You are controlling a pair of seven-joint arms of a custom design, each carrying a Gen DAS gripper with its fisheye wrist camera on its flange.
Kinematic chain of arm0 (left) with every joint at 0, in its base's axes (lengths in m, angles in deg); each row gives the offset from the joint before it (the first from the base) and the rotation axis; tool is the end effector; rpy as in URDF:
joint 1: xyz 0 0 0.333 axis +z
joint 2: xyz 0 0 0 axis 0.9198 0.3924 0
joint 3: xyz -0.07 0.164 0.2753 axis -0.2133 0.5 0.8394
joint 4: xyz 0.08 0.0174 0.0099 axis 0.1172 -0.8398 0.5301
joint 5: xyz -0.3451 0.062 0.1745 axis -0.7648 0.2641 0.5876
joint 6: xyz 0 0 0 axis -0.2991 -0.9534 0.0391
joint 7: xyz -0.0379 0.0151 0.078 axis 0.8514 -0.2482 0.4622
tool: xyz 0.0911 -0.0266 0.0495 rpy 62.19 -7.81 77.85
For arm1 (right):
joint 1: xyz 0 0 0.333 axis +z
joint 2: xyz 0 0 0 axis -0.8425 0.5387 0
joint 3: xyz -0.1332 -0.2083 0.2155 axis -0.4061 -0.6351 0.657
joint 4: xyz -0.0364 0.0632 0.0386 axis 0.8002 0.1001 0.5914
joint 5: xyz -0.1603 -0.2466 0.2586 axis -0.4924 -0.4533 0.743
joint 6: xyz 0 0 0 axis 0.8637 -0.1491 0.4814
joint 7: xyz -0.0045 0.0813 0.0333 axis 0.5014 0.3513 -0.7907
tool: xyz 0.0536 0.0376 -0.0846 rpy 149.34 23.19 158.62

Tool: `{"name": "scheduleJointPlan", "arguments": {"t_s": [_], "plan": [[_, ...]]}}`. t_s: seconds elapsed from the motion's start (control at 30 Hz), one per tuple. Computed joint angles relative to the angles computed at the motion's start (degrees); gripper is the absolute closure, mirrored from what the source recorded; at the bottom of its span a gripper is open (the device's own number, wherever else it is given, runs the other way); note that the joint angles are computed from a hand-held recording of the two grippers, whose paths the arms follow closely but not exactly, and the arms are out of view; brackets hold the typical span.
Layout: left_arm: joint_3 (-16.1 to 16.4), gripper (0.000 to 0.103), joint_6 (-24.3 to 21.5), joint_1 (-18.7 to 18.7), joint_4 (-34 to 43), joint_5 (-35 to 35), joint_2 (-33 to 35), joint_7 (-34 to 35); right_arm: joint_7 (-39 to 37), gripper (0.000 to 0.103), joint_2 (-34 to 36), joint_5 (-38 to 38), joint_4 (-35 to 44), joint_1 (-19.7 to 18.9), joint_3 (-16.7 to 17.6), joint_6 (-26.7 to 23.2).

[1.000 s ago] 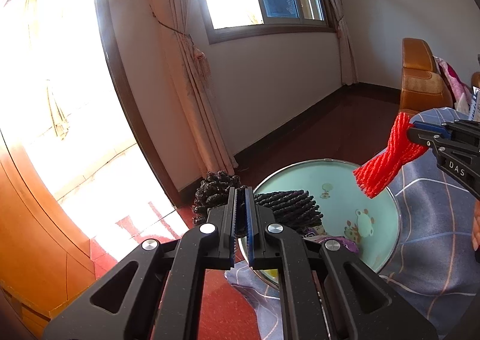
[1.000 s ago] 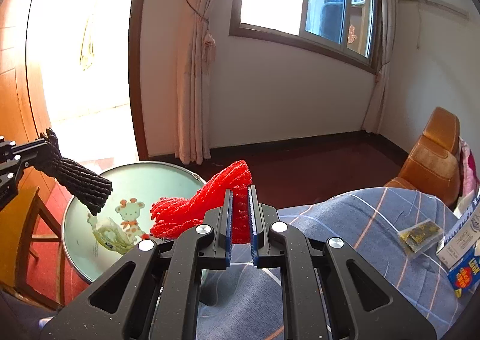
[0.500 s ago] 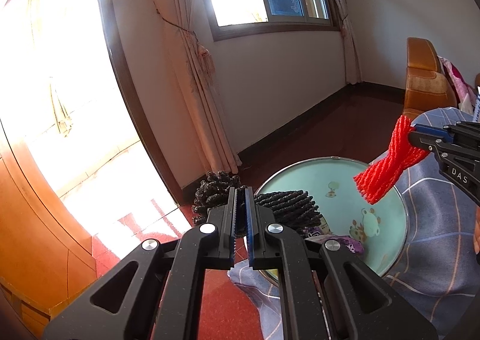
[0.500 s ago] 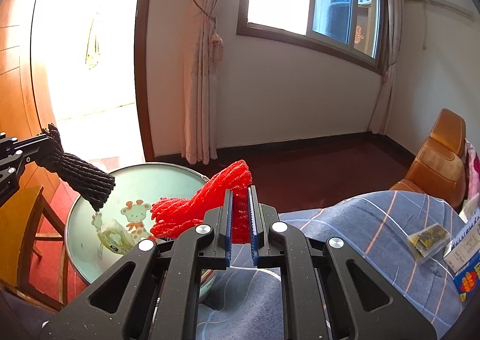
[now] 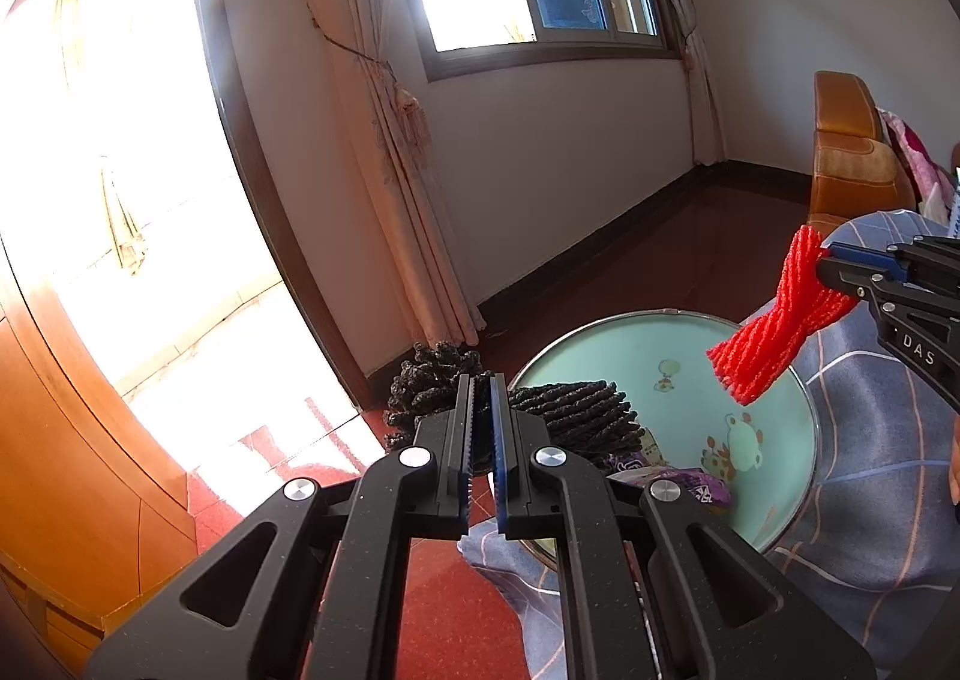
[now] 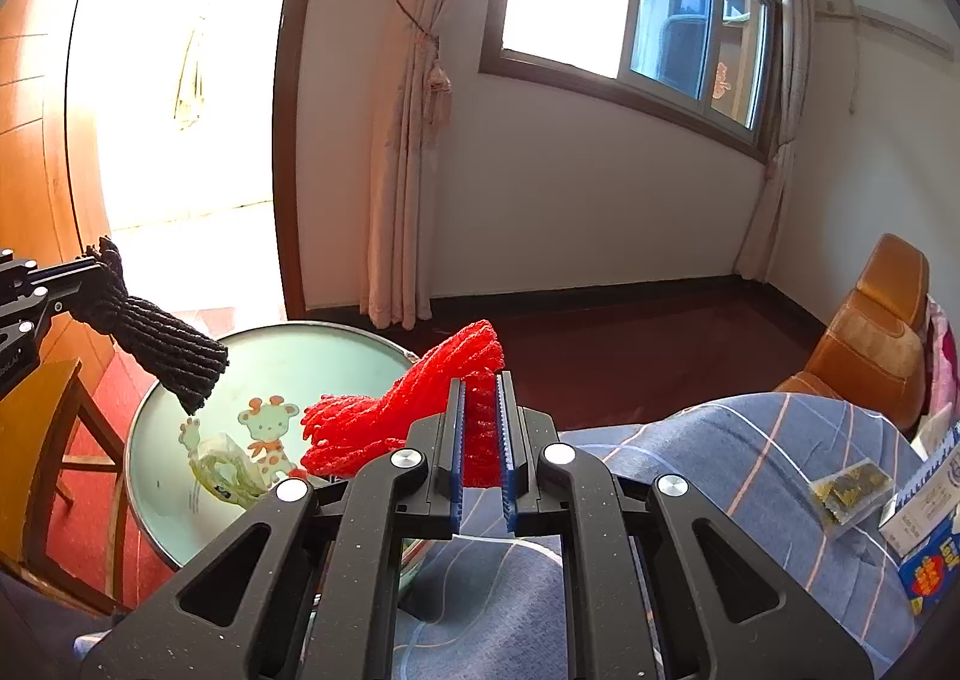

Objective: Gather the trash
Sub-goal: 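Hold the black scrubber and red net above the green bin with both grippers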

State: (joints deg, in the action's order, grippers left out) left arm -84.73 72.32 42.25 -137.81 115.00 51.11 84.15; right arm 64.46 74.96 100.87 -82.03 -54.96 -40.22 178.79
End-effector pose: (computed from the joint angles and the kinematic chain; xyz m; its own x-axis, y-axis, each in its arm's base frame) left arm 0.5842 -0.3440 0.4458 0.1642 -0.9585 -0.2329 -0.5438 0.1091 -0.8321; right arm 0.6941 0.0753 0.4119 0.4785 -0.8681 0.1322 -0.3822 -0.3415 -0.8587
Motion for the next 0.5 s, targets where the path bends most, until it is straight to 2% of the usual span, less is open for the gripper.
{"name": "scheduleJointPlan", "arguments": {"t_s": [0.2,0.27,0.4,0.5], "plan": [[0.00,0.098,0.45,0.08,-0.01,0.02,0.12,0.21,-2.37,0.092,0.36,0.24,-0.02,0.32,0.54,1.78],[0.01,0.098,0.75,0.17,0.05,-0.24,0.24,0.56,-6.58,0.092,0.20,4.26,0.22,-0.17,1.31,2.26],[0.05,0.098,1.12,0.13,-0.01,-0.32,0.04,0.91,-4.76,0.092,0.10,4.50,0.16,0.95,-0.57,1.04],[0.02,0.098,1.48,0.19,-0.22,-0.29,-0.23,0.93,-7.09,0.092,-0.13,5.61,-0.13,1.48,-0.73,1.31]]}}
